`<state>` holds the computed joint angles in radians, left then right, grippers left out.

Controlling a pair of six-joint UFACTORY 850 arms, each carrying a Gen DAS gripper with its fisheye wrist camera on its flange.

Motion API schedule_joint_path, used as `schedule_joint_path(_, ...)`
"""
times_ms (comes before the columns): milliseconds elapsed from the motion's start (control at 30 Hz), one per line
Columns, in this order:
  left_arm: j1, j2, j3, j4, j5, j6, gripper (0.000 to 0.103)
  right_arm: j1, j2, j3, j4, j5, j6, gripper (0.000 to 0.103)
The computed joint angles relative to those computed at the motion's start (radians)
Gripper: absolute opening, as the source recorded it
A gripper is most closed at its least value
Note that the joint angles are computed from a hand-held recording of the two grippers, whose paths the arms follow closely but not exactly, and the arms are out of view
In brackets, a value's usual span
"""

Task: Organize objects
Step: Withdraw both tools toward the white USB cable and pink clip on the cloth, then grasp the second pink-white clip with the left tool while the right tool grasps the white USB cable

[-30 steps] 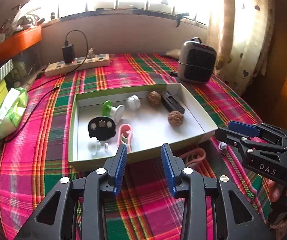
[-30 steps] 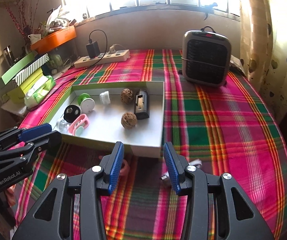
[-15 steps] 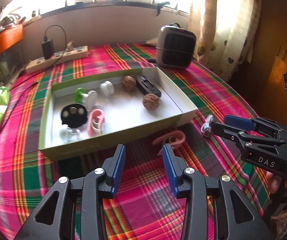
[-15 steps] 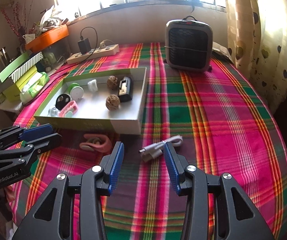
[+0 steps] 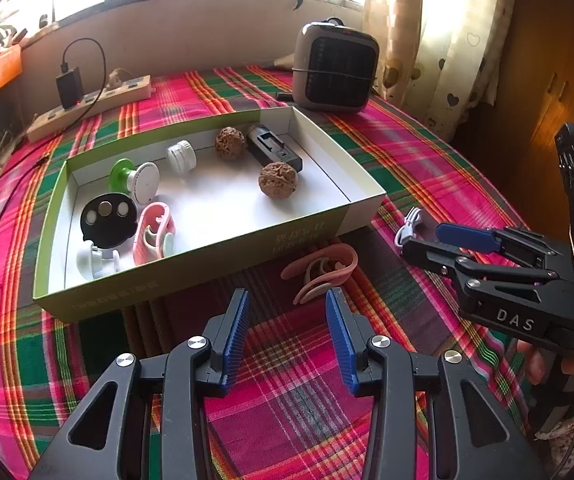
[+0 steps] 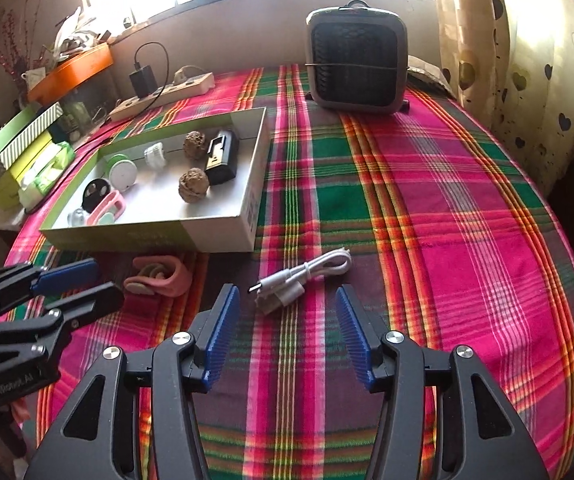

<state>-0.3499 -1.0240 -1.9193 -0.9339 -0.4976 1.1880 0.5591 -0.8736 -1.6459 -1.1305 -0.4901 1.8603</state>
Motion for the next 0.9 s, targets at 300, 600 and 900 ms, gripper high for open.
schedule_joint_path(300,-0.008,-0.019,-0.026,0.021,-0.021,0.001,0.038,-0.004,-0.048,-0.076,0.09,-0.081,-0.106,0.052)
schedule_joint_path(600,-0.015,-0.021,-0.023,-0.003,-0.073,0.049,0.038,-0.006,-0.028,-0.038,0.109,-0.121,-0.082,0.052)
schedule_joint_path(900,-0.024,-0.005,0.01,-0.038,-0.121,0.114,0.038,-0.005,-0.007,-0.002,0.102,-0.139,-0.052,0.052)
